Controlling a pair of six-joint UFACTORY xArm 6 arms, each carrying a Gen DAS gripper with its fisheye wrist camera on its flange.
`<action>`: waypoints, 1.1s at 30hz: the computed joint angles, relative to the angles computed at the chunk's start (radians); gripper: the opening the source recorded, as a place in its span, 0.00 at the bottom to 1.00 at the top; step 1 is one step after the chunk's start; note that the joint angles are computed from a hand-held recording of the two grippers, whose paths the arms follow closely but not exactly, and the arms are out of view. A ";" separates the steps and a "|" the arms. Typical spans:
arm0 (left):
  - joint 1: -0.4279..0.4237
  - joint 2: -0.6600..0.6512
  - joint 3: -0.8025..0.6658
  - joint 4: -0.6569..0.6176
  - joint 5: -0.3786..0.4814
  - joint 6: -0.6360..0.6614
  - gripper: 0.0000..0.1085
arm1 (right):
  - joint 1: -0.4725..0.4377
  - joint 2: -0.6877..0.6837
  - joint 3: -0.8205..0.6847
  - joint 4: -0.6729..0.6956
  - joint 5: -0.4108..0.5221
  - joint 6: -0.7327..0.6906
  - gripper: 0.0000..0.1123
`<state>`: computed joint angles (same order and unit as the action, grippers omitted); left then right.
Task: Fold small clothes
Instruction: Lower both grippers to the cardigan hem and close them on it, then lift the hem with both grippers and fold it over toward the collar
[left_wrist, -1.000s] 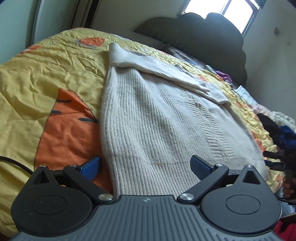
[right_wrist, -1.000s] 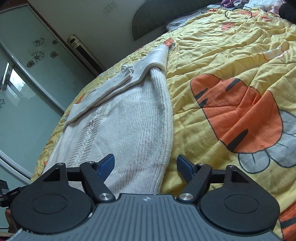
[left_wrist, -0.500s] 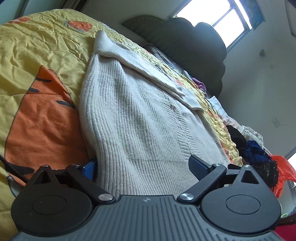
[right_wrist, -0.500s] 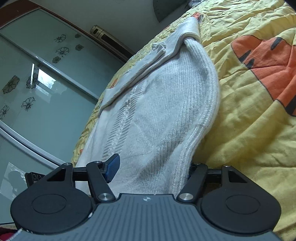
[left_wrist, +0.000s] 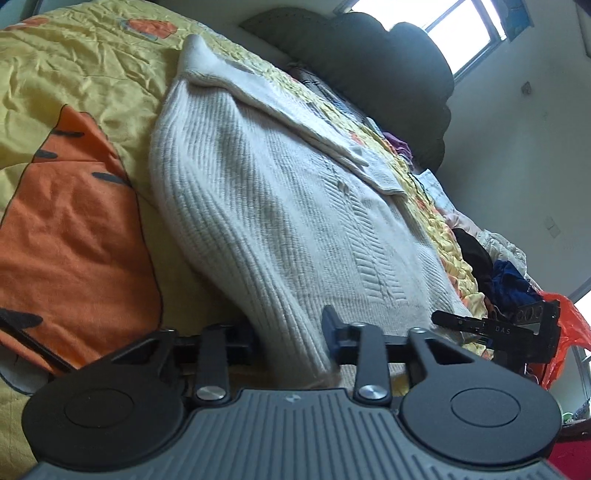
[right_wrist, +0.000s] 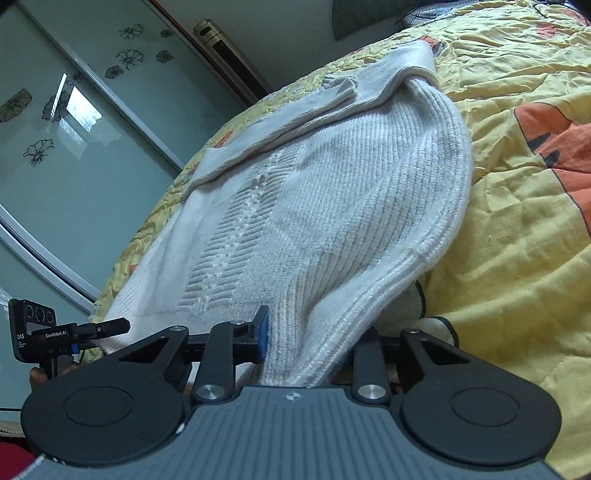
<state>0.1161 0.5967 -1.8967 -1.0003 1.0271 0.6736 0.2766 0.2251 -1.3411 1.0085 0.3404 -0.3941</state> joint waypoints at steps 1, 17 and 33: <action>0.000 0.001 0.000 0.003 0.000 -0.008 0.21 | 0.003 -0.004 0.005 -0.008 -0.009 0.002 0.23; -0.071 -0.111 0.112 -0.113 -0.233 0.237 0.16 | 0.008 0.019 -0.084 0.164 -0.041 -0.154 0.20; -0.154 -0.020 -0.058 -0.200 -0.399 0.311 0.16 | 0.018 0.141 -0.263 -0.015 -0.195 -0.079 0.20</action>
<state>-0.0376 0.5770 -1.9548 -1.2005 0.6280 0.9849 0.2944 0.3658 -1.6042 0.9938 0.1456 -0.4731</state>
